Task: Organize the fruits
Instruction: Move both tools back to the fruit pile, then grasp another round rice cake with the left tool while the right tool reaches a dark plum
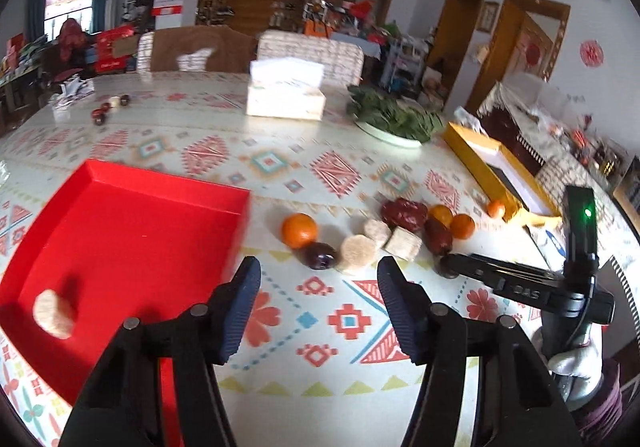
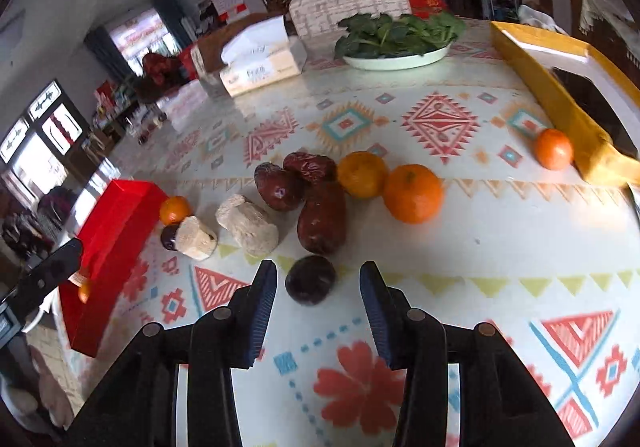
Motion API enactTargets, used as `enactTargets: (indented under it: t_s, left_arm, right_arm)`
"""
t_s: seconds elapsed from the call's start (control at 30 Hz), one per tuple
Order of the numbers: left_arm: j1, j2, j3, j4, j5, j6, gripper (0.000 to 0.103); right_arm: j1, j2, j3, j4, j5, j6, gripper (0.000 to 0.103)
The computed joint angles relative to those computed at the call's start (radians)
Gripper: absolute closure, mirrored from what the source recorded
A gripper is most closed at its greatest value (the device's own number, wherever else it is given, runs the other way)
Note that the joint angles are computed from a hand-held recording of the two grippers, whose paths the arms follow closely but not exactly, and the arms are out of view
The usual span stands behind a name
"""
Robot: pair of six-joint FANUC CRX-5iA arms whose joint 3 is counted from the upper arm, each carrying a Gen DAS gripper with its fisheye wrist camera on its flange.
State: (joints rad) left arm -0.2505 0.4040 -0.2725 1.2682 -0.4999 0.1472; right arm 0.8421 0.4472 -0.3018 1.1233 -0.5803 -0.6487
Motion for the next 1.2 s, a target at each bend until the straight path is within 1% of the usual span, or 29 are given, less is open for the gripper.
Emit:
enactTargets:
  t_s: [0.1,0.13,0.17,0.2,0.23,0.3,0.37,0.43,0.5,0.53,0.57,0.63,0.67,0.7,0.73,0.77,0.83,0.93,1.0,1.03,1.07,1.1,1.17,1.2]
  left_arm:
    - [-0.012,0.023,0.032,-0.064,0.000,0.036,0.043]
    - [-0.017,0.029,0.040,-0.081,0.005,0.042,0.043]
    - [-0.023,0.038,0.052,-0.099,0.007,0.049,0.043]
    - [-0.032,0.050,0.067,-0.116,0.011,0.056,0.043]
    - [-0.040,0.060,0.079,-0.127,0.015,0.056,0.043]
    - [-0.060,0.085,0.106,-0.131,0.024,0.025,0.043]
    - [-0.069,0.110,0.140,-0.168,0.017,0.030,0.043]
    - [-0.074,0.143,0.193,-0.254,0.012,0.061,0.043]
    - [-0.073,0.172,0.242,-0.331,-0.011,0.086,0.043]
    - [-0.073,0.180,0.256,-0.358,-0.015,0.095,0.043]
    - [-0.073,0.195,0.282,-0.413,-0.020,0.118,0.043]
    - [-0.070,0.220,0.330,-0.495,-0.046,0.164,0.049]
    - [-0.067,0.236,0.363,-0.552,-0.064,0.206,0.056]
    - [-0.069,0.239,0.364,-0.567,-0.051,0.205,0.063]
    - [-0.071,0.239,0.368,-0.581,-0.045,0.208,0.066]
    - [-0.069,0.241,0.378,-0.599,-0.055,0.220,0.071]
    - [-0.068,0.242,0.382,-0.604,-0.067,0.220,0.071]
    - [-0.077,0.235,0.371,-0.625,-0.033,0.229,0.071]
    - [-0.082,0.236,0.371,-0.632,-0.023,0.233,0.065]
    - [-0.085,0.237,0.375,-0.647,-0.021,0.246,0.065]
    - [-0.087,0.235,0.379,-0.670,-0.020,0.267,0.065]
    - [-0.088,0.233,0.386,-0.700,-0.021,0.295,0.070]
    - [-0.090,0.224,0.379,-0.726,-0.009,0.318,0.071]
    - [-0.089,0.218,0.373,-0.722,-0.007,0.320,0.071]
  right_arm:
    - [-0.006,0.020,0.024,-0.020,0.001,0.044,0.055]
    - [-0.013,0.022,0.023,-0.005,0.014,0.036,0.055]
    - [-0.019,0.021,0.019,0.009,0.027,0.027,0.058]
    - [-0.020,0.022,0.018,0.012,0.031,0.028,0.070]
    - [-0.020,0.023,0.021,0.007,0.031,0.036,0.073]
    - [-0.026,0.017,0.005,0.040,0.044,0.001,0.074]
    - [-0.038,0.006,-0.018,0.087,0.067,-0.049,0.075]
    - [-0.049,-0.002,-0.037,0.130,0.088,-0.092,0.075]
    - [-0.058,-0.007,-0.048,0.157,0.104,-0.120,0.075]
    - [-0.063,-0.010,-0.054,0.174,0.113,-0.136,0.075]
    - [-0.069,-0.014,-0.061,0.192,0.123,-0.154,0.075]
    - [-0.075,-0.018,-0.069,0.212,0.133,-0.176,0.075]
    - [-0.078,-0.020,-0.072,0.221,0.137,-0.185,0.075]
    - [-0.079,-0.021,-0.074,0.225,0.138,-0.191,0.075]
    - [-0.079,-0.020,-0.074,0.228,0.138,-0.193,0.075]
    - [-0.080,-0.021,-0.076,0.232,0.139,-0.197,0.075]
    - [-0.079,-0.021,-0.075,0.232,0.137,-0.194,0.075]
    - [-0.079,-0.021,-0.075,0.233,0.138,-0.190,0.075]
    - [-0.079,-0.021,-0.075,0.233,0.139,-0.189,0.075]
    - [-0.082,-0.021,-0.076,0.240,0.143,-0.194,0.075]
    - [-0.083,-0.022,-0.078,0.244,0.147,-0.198,0.075]
    - [-0.084,-0.022,-0.078,0.246,0.147,-0.199,0.075]
    - [-0.083,-0.020,-0.076,0.250,0.145,-0.195,0.075]
    - [-0.082,-0.020,-0.075,0.254,0.144,-0.194,0.076]
